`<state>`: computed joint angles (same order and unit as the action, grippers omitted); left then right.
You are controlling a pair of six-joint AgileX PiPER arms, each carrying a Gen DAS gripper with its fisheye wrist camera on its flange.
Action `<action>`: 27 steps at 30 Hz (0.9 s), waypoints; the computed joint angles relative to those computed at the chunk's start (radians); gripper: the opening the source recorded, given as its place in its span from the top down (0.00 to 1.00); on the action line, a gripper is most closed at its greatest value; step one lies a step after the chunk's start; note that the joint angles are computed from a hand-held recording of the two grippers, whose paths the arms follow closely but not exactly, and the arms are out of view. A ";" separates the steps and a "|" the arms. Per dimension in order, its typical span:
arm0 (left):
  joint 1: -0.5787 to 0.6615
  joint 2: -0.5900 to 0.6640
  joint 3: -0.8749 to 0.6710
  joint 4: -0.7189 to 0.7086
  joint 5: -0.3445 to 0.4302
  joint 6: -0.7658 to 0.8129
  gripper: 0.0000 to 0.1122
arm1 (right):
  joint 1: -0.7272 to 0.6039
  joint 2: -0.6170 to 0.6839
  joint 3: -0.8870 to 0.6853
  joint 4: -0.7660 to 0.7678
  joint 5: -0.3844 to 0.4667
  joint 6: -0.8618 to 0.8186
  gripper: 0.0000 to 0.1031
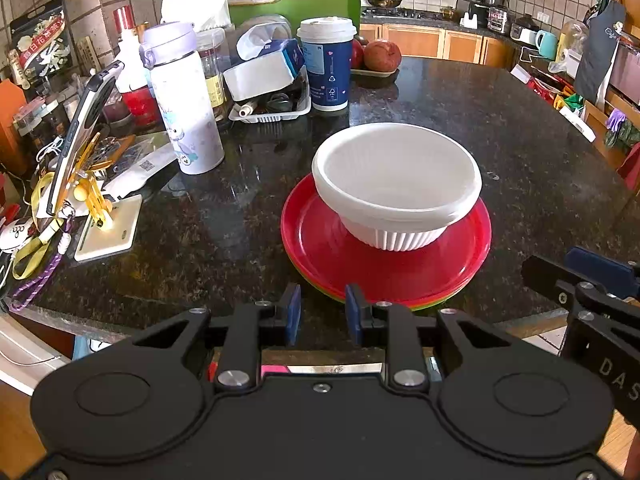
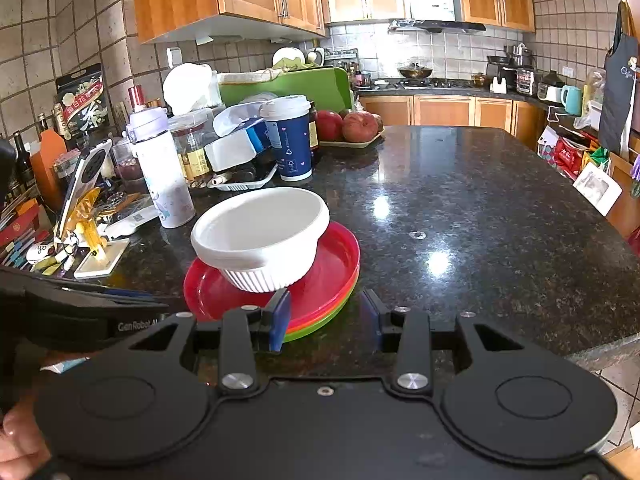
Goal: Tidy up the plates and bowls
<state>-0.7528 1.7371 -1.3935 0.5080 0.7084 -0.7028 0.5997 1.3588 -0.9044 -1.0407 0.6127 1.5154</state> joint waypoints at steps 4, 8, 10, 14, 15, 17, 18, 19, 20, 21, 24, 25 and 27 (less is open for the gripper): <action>-0.008 -0.001 -0.001 0.006 0.006 -0.008 0.69 | -0.002 -0.004 0.006 -0.001 -0.004 0.004 0.60; -0.015 -0.003 -0.001 0.018 0.009 -0.020 0.69 | -0.006 -0.007 0.011 -0.005 -0.010 0.009 0.60; -0.020 -0.006 0.002 0.026 0.010 -0.030 0.69 | -0.007 -0.008 0.012 -0.006 -0.015 0.010 0.60; -0.023 -0.008 0.003 0.034 0.011 -0.040 0.68 | -0.005 -0.008 0.013 -0.018 -0.018 0.018 0.60; -0.023 -0.008 0.003 0.034 0.011 -0.040 0.68 | -0.006 -0.008 0.014 -0.018 -0.021 0.017 0.60; -0.024 -0.008 0.002 0.037 0.015 -0.044 0.68 | -0.007 -0.010 0.017 -0.019 -0.026 0.016 0.60; -0.024 -0.008 0.002 0.038 0.015 -0.045 0.68 | -0.008 -0.009 0.017 -0.020 -0.028 0.016 0.60; -0.024 -0.008 0.003 0.039 0.016 -0.046 0.68 | -0.010 -0.009 0.018 -0.020 -0.031 0.016 0.60; -0.024 -0.009 0.003 0.038 0.016 -0.047 0.68 | -0.010 -0.009 0.018 -0.019 -0.030 0.014 0.60; -0.024 -0.009 0.004 0.038 0.016 -0.048 0.68 | -0.011 -0.010 0.018 -0.016 -0.032 0.011 0.60; -0.024 -0.008 0.004 0.039 0.017 -0.046 0.68 | -0.013 -0.009 0.018 -0.016 -0.034 0.010 0.60; -0.024 -0.009 0.004 0.038 0.015 -0.045 0.68 | -0.013 -0.009 0.017 -0.015 -0.033 0.010 0.60; -0.024 -0.009 0.004 0.038 0.015 -0.045 0.68 | -0.013 -0.010 0.018 -0.016 -0.035 0.011 0.60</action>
<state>-0.7765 1.7283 -1.3890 0.5457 0.7239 -0.7483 0.5864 1.3491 -0.8860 -1.0566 0.5780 1.5268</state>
